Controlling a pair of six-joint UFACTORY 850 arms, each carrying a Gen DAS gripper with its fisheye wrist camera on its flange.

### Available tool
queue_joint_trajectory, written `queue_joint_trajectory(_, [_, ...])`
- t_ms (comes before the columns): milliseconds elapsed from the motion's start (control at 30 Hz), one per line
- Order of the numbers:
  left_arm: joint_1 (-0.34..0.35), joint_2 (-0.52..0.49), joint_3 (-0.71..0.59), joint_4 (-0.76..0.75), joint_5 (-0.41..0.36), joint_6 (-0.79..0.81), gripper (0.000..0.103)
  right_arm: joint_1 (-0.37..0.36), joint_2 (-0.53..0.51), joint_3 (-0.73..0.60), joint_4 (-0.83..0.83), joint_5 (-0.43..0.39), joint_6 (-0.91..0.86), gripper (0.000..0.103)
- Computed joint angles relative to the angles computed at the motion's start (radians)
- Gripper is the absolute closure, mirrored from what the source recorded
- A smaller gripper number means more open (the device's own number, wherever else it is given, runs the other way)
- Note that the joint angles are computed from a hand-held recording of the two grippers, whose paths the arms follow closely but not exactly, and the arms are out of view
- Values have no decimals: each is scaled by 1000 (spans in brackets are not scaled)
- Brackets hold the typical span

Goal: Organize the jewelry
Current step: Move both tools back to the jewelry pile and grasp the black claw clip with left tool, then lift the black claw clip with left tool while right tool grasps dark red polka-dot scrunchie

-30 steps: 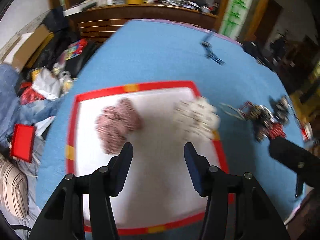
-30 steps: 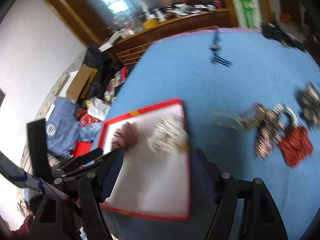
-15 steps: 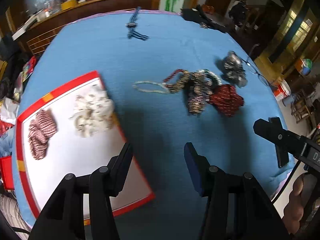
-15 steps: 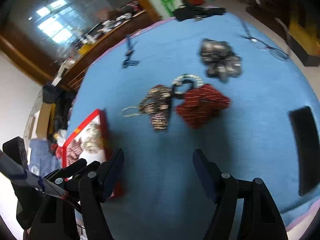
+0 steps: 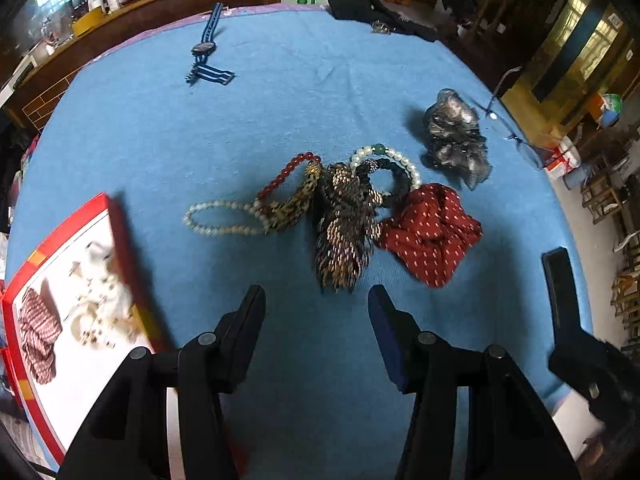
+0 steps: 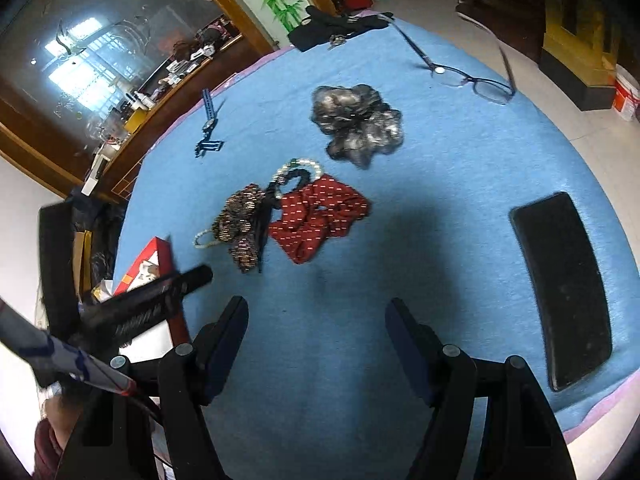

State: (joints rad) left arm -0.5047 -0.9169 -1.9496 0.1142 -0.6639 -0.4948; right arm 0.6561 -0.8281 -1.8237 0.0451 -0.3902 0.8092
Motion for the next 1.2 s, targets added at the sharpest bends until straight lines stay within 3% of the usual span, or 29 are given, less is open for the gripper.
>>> queue_joint_trajectory(400, [-3, -282, -434, 30, -202, -1, 51, -24, 48, 90, 24, 30, -23, 27])
queue_joint_trajectory(600, [-3, -461, -725, 24, -334, 22, 51, -30, 44, 87, 42, 23, -46, 27])
queue_joint_trajectory(633, [-3, -462, -721, 25, -328, 18, 52, -31, 39, 79, 51, 20, -57, 27])
queue_joint_trajectory(700, [-3, -402, -607, 24, -258, 22, 72, -33, 29, 64, 59, 8, -71, 27])
queue_joint_trajectory(800, [-5, -323, -467, 27, -182, 38, 79, -37, 6, 33, 76, -5, -88, 27])
queue_joint_trajectory(1000, [-8, -136, -167, 24, -16, 28, 81, -45, -111, -149, 103, -88, -151, 27])
queue_joint_trajectory(1200, [-3, 46, 103, 4, 113, 18, 81, -43, -344, -522, 57, -273, -187, 24])
